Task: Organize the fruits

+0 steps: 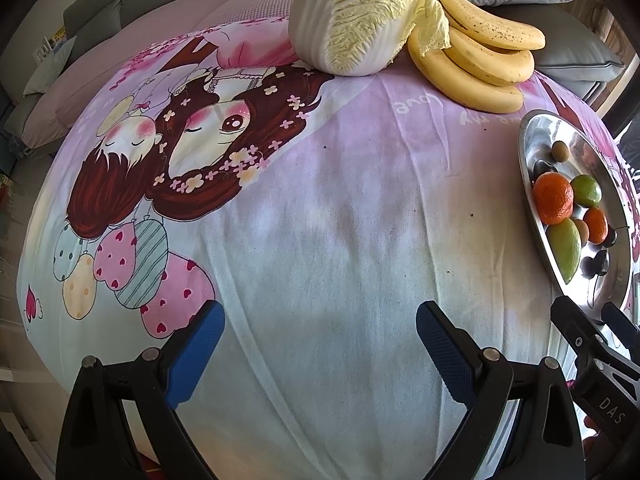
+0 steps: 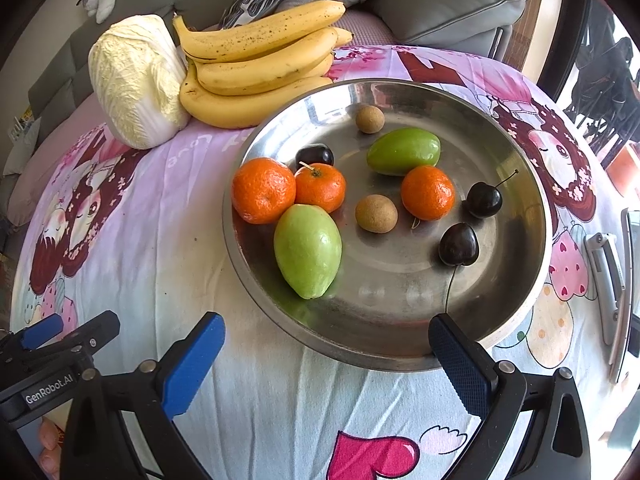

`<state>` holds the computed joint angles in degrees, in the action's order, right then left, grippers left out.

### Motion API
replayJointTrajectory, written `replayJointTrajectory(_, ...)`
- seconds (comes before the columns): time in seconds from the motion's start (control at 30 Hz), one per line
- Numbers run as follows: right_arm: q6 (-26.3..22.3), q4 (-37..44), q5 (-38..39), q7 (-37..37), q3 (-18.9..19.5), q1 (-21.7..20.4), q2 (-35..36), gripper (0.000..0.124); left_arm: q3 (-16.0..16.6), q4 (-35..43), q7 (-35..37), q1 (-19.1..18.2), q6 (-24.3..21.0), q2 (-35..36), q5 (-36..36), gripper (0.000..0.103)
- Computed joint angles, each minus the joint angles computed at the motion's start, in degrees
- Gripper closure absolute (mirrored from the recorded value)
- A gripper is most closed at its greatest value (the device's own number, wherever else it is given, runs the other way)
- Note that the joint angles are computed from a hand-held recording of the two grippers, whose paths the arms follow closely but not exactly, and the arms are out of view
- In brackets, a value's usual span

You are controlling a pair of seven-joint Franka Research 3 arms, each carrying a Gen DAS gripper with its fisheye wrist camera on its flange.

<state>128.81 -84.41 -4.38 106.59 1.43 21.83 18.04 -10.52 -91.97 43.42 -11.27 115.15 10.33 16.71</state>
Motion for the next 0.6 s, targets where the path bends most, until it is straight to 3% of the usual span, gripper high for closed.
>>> replayJointTrajectory(0.6, 0.36, -0.24, -0.37, 0.62, -0.05, 0.06, -0.30, 0.021, 0.02, 0.10, 0.03, -0.04, -0.05, 0.05, 0.06, 0.006)
